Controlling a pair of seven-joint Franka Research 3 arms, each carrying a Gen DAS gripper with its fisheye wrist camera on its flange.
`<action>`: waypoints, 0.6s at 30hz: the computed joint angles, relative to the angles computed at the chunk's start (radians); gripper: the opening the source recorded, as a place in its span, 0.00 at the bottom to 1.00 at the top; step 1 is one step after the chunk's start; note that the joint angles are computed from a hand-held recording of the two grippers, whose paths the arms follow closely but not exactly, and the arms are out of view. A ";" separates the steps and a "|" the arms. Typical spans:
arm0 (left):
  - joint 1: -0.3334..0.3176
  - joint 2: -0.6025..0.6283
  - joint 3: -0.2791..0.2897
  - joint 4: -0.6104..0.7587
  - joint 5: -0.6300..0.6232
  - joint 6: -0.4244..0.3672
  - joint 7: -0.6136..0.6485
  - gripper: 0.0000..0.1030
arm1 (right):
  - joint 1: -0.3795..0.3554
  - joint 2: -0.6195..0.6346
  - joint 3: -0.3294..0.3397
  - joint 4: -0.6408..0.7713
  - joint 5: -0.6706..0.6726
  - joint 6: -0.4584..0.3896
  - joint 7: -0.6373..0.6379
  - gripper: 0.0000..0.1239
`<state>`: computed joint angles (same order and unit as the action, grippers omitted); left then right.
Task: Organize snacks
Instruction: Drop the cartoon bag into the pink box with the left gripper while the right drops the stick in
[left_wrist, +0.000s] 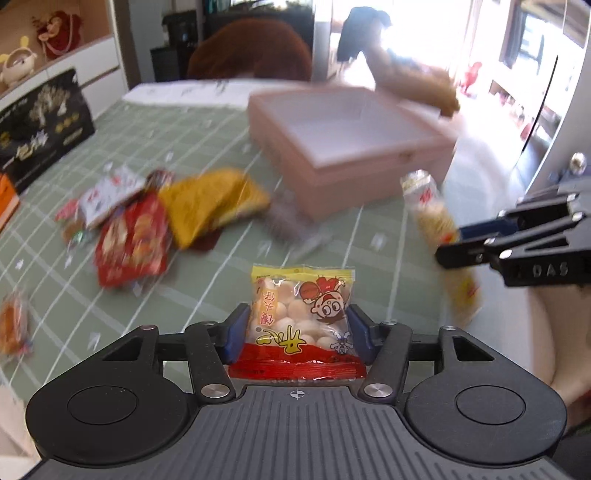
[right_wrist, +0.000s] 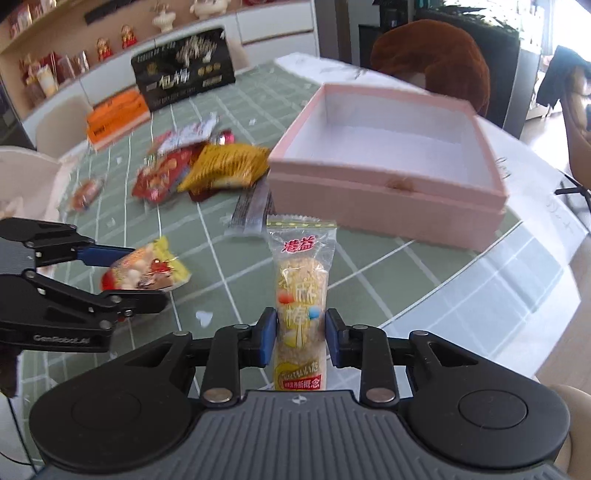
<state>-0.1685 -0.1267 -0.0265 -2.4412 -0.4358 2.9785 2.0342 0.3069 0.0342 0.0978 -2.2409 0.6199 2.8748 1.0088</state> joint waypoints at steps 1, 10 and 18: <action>-0.021 0.006 0.011 0.021 -0.053 0.006 0.032 0.60 | -0.004 -0.009 -0.001 0.002 0.029 0.000 -0.020 0.20; -0.050 0.270 -0.002 0.488 -0.571 -0.008 0.354 0.61 | -0.001 -0.058 -0.022 0.036 0.328 0.046 -0.217 0.14; 0.017 0.602 -0.063 0.836 -0.392 -0.127 0.137 0.59 | -0.025 -0.008 -0.043 0.005 -0.396 0.013 0.451 0.48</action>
